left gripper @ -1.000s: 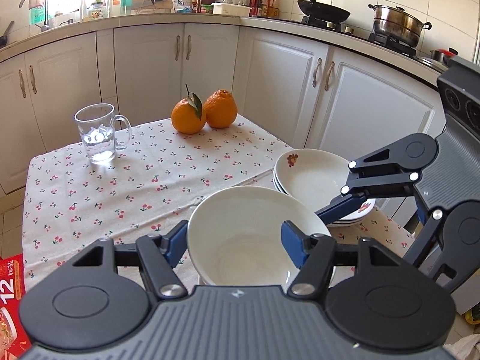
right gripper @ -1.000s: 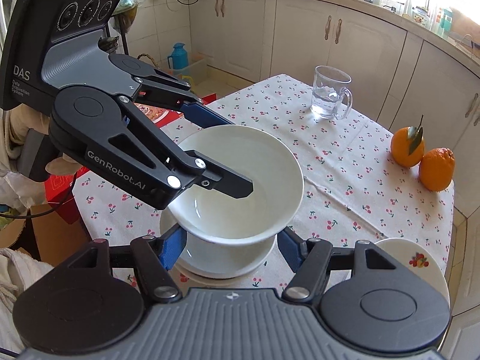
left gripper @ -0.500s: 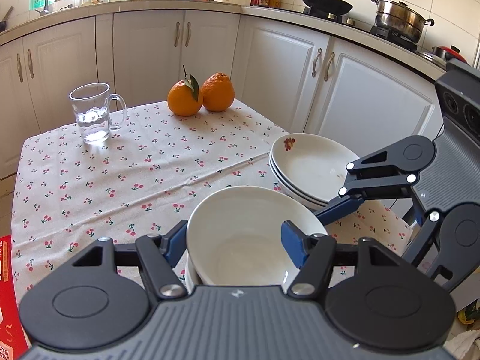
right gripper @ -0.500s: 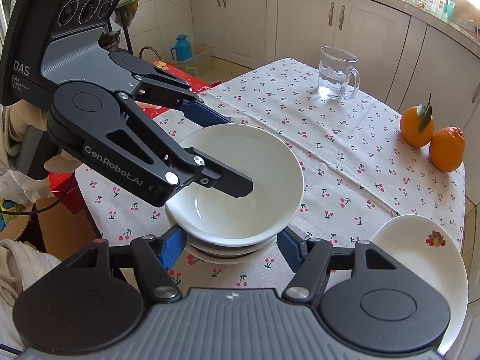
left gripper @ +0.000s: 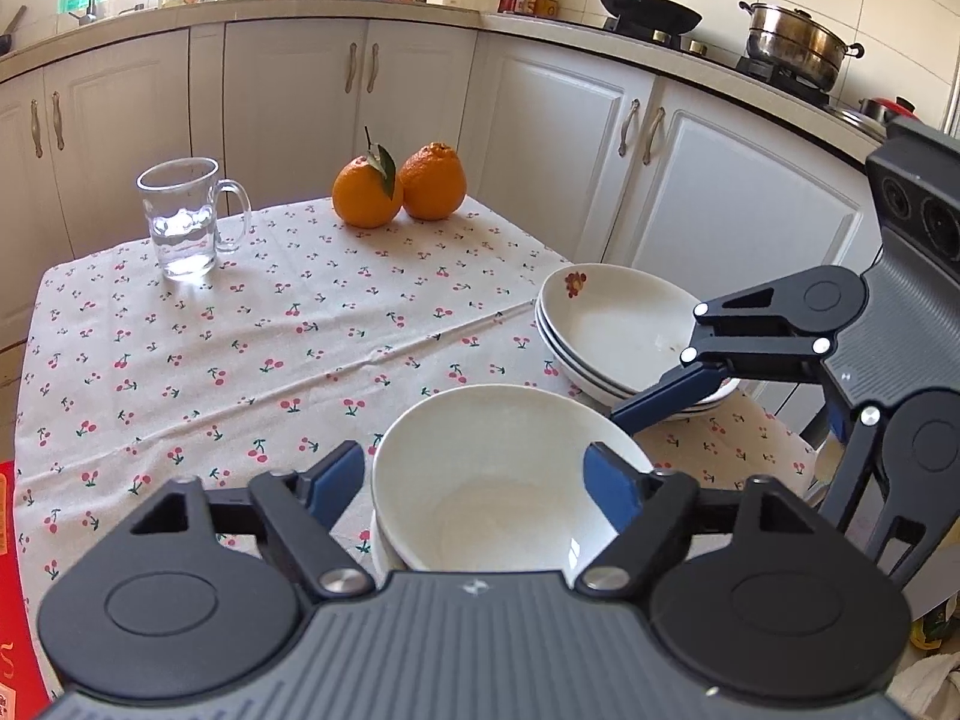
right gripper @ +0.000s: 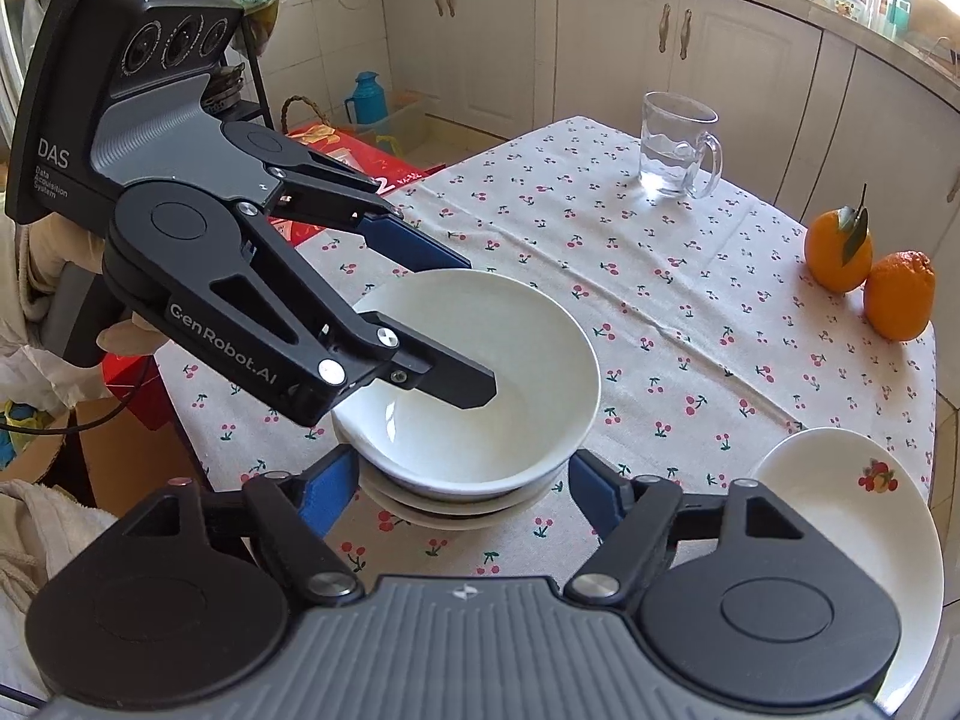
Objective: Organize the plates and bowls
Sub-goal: 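Lower the bowl into the nested bowls and open the left gripper, then grasp the stack of three bowls with both grippers from opposite rims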
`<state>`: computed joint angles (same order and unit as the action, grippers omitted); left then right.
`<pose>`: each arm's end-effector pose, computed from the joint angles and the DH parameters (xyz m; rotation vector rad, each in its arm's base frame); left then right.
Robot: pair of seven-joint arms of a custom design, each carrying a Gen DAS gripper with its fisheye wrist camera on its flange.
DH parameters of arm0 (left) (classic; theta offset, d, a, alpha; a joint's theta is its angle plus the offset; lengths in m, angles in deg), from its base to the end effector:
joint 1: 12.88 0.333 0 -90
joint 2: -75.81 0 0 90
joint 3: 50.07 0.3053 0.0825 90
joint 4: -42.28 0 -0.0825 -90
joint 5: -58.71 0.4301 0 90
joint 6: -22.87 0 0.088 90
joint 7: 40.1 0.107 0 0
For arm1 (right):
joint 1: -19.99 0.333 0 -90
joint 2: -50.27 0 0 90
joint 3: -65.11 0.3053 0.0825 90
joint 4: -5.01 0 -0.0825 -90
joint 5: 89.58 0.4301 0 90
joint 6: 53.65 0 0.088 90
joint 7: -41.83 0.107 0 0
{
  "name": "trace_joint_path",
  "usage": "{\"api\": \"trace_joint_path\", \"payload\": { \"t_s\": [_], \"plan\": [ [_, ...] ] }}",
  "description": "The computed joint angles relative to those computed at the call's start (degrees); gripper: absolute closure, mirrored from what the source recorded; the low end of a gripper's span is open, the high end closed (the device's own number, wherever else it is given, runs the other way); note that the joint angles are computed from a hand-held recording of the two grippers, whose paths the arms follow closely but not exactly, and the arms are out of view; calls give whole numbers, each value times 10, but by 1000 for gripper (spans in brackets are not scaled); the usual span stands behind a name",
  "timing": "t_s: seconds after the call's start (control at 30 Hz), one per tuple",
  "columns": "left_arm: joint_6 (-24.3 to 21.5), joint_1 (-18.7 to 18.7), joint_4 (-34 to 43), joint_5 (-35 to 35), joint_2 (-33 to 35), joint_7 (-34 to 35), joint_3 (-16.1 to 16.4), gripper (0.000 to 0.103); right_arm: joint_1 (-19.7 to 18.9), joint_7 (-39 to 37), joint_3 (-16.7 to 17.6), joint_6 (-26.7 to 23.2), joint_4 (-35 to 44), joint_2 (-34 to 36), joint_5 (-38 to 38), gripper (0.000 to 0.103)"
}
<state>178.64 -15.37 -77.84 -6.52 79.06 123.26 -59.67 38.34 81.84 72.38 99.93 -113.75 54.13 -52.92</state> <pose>0.6174 -0.0977 0.4048 -1.2812 2.2847 -1.1577 0.5826 0.2577 0.4182 -2.3092 0.9157 -0.2537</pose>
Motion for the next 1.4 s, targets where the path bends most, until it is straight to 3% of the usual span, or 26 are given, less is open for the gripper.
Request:
{"api": "trace_joint_path", "payload": {
  "t_s": [0.07, 0.1, 0.23, 0.4, 0.7, 0.97, 1.1, 1.4],
  "plan": [
    [9, 0, -9, -23, -11, 36, -1, 14, 0, -13, 2, 12, -7, -5, 18, 2],
    [12, -1, -14, -31, -18, 52, 0, 12, 1, -21, 3, 20, -12, -8, 25, 0],
    [-18, 0, -43, -43, -51, 119, 18, 8, 7, -57, 1, 31, -36, -28, 40, 0],
    [-57, 3, -79, 22, -80, 146, 42, 7, 18, -66, -5, 60, -70, -41, 0, 0],
    [-64, 9, -40, 152, -2, 120, 29, 9, 14, -66, 0, 70, -42, 12, -35, 0],
    [-151, 41, 22, 185, 45, 167, 9, 16, -19, -137, 23, 15, 15, 56, 2, 1],
    [-182, 51, 41, 195, 58, 185, 4, 21, -26, -165, 25, -14, 35, 67, 4, 4],
    [-230, 66, 75, 200, 75, 193, -1, 22, -29, -176, 26, -49, 58, 79, -4, 9]
  ]
}}
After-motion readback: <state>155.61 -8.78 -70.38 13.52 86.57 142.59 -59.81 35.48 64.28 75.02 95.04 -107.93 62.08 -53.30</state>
